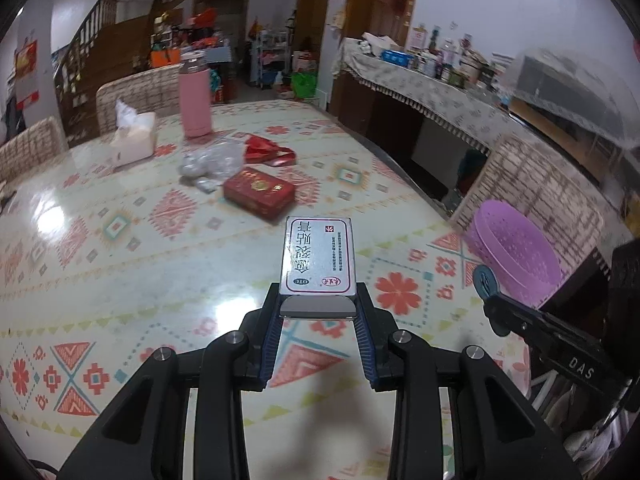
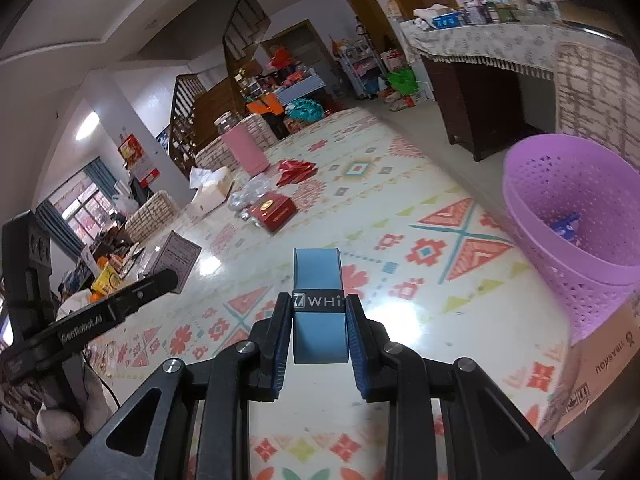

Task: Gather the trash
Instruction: 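Carry the white box and blue tape roll over the purple wastebasket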

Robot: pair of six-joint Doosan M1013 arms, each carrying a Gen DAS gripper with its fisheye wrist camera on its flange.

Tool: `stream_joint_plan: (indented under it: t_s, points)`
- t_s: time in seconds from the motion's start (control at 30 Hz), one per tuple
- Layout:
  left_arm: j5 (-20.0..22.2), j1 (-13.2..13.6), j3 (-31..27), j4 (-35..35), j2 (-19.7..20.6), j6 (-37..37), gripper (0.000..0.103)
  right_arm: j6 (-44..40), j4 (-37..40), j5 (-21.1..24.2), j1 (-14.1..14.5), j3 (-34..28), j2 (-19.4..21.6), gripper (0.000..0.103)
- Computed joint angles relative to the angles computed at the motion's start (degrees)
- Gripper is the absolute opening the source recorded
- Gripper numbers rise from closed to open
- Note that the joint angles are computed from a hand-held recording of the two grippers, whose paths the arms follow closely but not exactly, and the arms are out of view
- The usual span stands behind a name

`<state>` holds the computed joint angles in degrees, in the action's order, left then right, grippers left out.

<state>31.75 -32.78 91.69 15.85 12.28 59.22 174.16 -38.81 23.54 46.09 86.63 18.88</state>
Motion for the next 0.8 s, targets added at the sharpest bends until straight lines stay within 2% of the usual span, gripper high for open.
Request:
stream_joint_plan:
  t_s: [0.27,0.8]
  points:
    - [3.75,-2.88,-1.91,7.69,1.97,-4.3,0.033,7.17,-4.33,-2.0,-1.0,3.76,-1.91,0.029]
    - [11.77,-5.71,-6.61,13.38,6.41,-7.1,0.033,17.92,-11.08,-4.62,-2.65,9.8,-5.17,0.029]
